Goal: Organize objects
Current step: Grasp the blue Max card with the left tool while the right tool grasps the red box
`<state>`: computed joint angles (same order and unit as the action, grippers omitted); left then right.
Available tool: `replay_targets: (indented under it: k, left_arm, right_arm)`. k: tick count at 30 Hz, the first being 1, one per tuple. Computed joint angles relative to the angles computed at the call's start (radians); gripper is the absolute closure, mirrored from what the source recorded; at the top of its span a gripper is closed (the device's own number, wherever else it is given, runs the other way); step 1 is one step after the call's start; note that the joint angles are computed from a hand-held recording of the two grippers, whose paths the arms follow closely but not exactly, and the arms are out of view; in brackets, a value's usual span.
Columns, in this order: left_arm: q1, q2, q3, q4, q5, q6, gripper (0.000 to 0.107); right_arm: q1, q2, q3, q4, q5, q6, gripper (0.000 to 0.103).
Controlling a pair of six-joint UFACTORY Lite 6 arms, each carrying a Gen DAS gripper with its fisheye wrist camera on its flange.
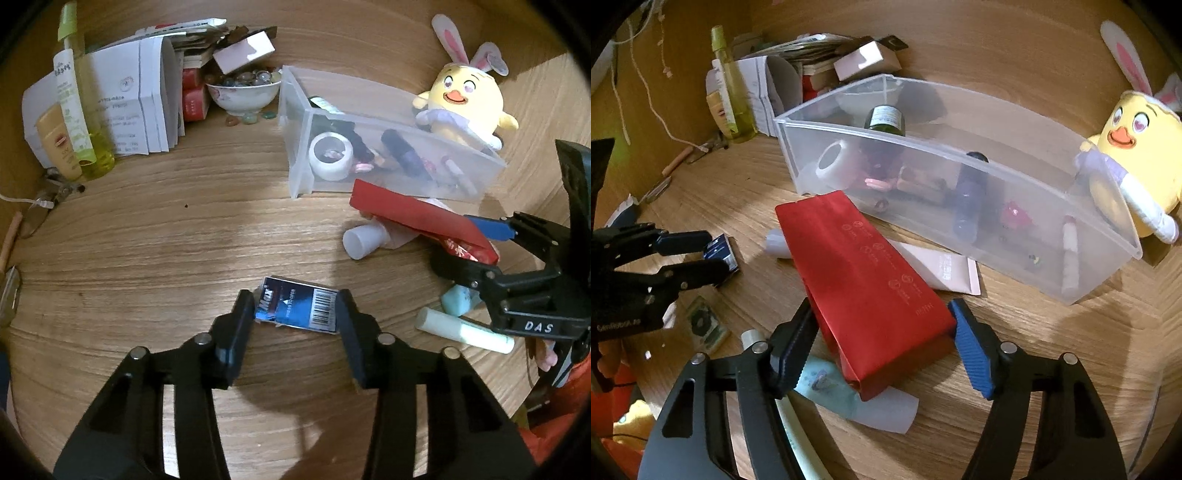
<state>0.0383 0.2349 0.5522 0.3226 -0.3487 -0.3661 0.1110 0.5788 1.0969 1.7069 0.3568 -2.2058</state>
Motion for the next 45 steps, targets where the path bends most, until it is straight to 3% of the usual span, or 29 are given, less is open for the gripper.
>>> replay_targets:
  k: [6,11,13,15,16,23,28,32,35,37,42,43,45]
  left_arm:
    - [0.025,0.002,0.007,0.066,-0.003,-0.076,0.088]
    - [0.041,-0.015,0.005,0.185,0.017,-0.183,0.087]
    - [0.050,-0.029,-0.003,0.245,0.014,-0.234,0.075]
    - [0.035,-0.049,-0.023,0.157,0.014,-0.157,0.049]
    - [0.026,-0.055,-0.029,0.112,0.013,-0.115,0.045]
    - [-0.027,0.016,0.027,0.027,0.054,-0.036,0.040]
    - [-0.060,0.037,0.049,0.003,0.063,-0.014,0.031]
    - [-0.089,0.048,0.059,-0.140,0.066,0.126,0.033]
    - [-0.105,0.040,0.045,-0.225,0.051,0.227,0.050]
    - [-0.117,0.040,0.042,-0.308,0.043,0.308,0.060]
    - [-0.098,0.038,0.042,-0.274,0.036,0.246,0.060]
    - [-0.095,0.034,0.039,-0.277,0.034,0.244,0.060]
    - [-0.090,0.013,0.027,-0.280,0.027,0.237,0.060]
  right_arm:
    - [-0.011,-0.040,-0.043,0.036,0.040,-0.058,0.041]
    - [-0.030,-0.087,-0.091,0.065,0.064,-0.111,0.041]
    - [-0.041,-0.093,-0.090,-0.005,0.071,-0.055,0.040]
    - [-0.055,-0.085,-0.072,-0.092,0.085,0.031,0.040]
    - [-0.059,-0.081,-0.070,-0.105,0.090,0.042,0.040]
    - [-0.074,-0.028,-0.018,-0.268,0.108,0.214,0.037]
    - [-0.069,-0.025,-0.031,-0.224,0.106,0.179,0.028]
    - [-0.077,-0.015,-0.017,-0.213,0.130,0.181,0.028]
    - [-0.092,-0.001,0.001,-0.234,0.165,0.204,0.030]
    - [-0.099,0.017,0.018,-0.251,0.182,0.223,0.041]
    - [-0.111,0.017,0.014,-0.243,0.215,0.208,0.043]
    - [-0.112,0.003,-0.002,-0.227,0.217,0.184,0.049]
    - [-0.113,-0.030,-0.038,-0.192,0.217,0.135,0.050]
